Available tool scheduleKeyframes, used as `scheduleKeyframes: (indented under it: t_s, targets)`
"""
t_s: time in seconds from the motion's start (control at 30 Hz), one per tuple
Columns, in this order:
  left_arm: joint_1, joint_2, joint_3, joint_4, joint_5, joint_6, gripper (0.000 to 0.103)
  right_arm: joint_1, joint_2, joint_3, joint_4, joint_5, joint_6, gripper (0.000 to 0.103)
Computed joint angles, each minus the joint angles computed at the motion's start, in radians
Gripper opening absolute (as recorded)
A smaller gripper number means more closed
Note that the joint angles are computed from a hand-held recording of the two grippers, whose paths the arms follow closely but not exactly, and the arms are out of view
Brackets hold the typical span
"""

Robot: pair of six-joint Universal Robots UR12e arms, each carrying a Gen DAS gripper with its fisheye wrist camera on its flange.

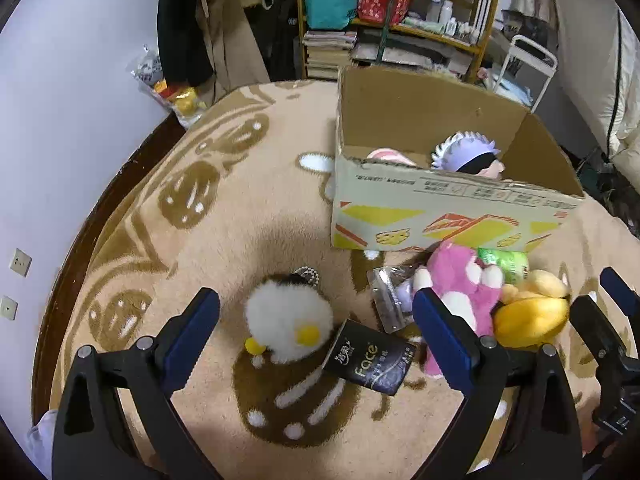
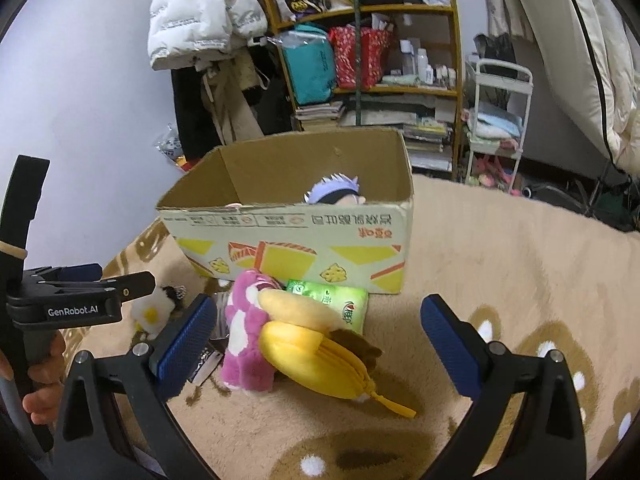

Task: Organize soft objects
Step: 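Lower the left tool to the white pom-pom while the right tool lowers to the yellow banana pouch, then close the left tool on the white pom-pom while the right tool grips the yellow banana pouch, lifting both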

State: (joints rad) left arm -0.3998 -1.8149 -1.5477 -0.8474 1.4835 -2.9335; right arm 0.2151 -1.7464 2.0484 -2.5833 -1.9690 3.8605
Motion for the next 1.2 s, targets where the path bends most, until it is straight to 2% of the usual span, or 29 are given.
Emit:
scheduleKeyframes:
  t_s: [0.37,0.77,1.0,1.1,1.2]
  targets:
    - [-0.012,-0.058,0.058,-0.105,0.042,-0.043,0.096,-0.04,-0.003,0.013,0.063,0.071,0.075,0.103]
    - [-0.033,-0.104,0.092,-0.157,0.111,-0.041,0.096,-0.053,0.023,0.012,0.062,0.143,0.062,0.103]
    - [-0.03,-0.125,0.109,-0.188,0.111,-0.065,0.096,-0.06,0.04,0.006,0.076,0.169,0.048,0.103]
    - [-0.023,-0.132,0.114,-0.203,0.083,-0.079,0.095,-0.061,0.044,0.005,0.082,0.176,0.046,0.103]
    - [-0.017,-0.145,0.126,-0.235,0.059,-0.089,0.084,-0.063,0.047,0.004,0.088,0.181,0.045,0.103]
